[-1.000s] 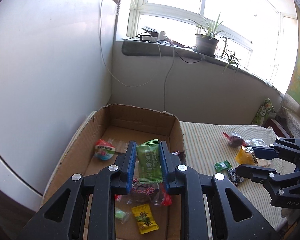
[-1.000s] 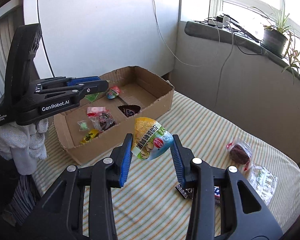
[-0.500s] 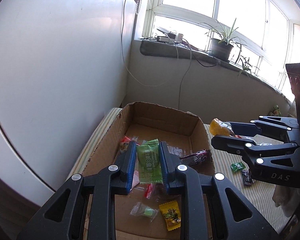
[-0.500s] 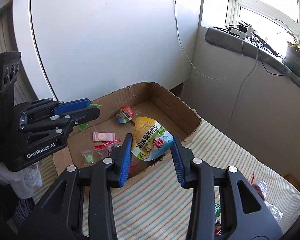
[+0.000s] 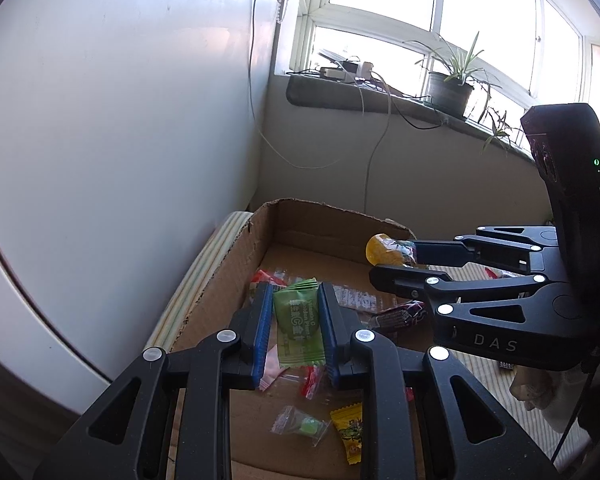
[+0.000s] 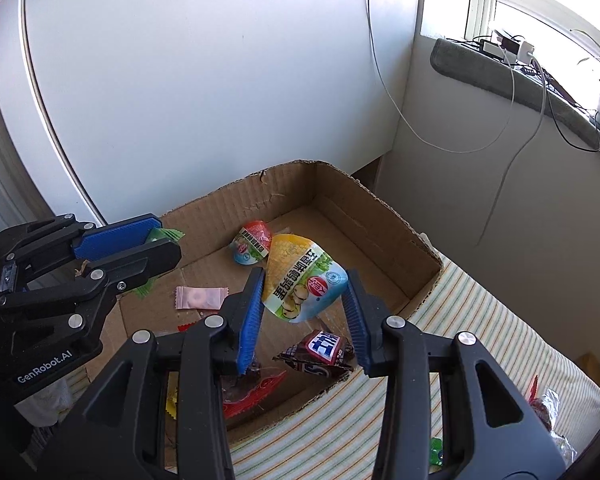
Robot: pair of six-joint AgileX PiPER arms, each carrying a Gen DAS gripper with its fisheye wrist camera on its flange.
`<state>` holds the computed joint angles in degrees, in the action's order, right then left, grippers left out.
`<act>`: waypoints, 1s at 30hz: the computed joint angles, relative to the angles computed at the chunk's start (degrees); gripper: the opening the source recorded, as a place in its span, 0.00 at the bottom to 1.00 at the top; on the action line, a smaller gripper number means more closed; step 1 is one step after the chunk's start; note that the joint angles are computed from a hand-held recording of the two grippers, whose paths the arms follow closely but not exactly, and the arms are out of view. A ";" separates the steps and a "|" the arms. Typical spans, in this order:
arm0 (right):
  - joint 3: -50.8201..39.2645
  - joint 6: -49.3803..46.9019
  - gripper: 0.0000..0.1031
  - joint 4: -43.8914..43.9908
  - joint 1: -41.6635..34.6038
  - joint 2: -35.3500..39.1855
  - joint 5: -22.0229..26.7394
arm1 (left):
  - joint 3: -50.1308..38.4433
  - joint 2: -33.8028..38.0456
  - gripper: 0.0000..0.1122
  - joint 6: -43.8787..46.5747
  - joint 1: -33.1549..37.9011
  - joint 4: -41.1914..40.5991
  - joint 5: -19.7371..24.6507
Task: Organize snacks
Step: 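Carry both snacks into the cardboard box and open both tools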
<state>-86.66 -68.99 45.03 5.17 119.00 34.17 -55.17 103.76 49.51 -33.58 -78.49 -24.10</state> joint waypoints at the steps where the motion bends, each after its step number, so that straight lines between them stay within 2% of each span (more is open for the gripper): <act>1: -0.35 0.36 0.39 -0.28 0.14 0.27 -0.07 | -0.09 0.06 0.19 0.16 -0.01 -0.15 -0.02; 21: 0.30 -0.04 0.46 -0.81 0.32 0.07 -1.48 | -1.13 0.84 0.21 3.31 -0.17 -2.74 -0.61; 23: 0.68 -0.37 0.56 -0.25 0.17 -0.24 -1.96 | -1.06 0.77 0.21 3.55 -0.13 -3.07 -0.69; 24: 1.04 -1.22 0.61 0.60 0.03 -0.49 -2.15 | -1.00 0.70 0.22 3.45 -0.13 -3.01 -0.75; 27: 1.62 -1.64 0.61 0.87 -0.08 -1.01 -2.70 | -0.61 0.45 0.31 2.73 -0.41 -2.47 -1.30; 30: 1.90 -1.28 0.61 0.32 -0.17 -1.40 -3.24 | -0.31 0.33 0.54 2.34 -0.97 -2.60 -2.76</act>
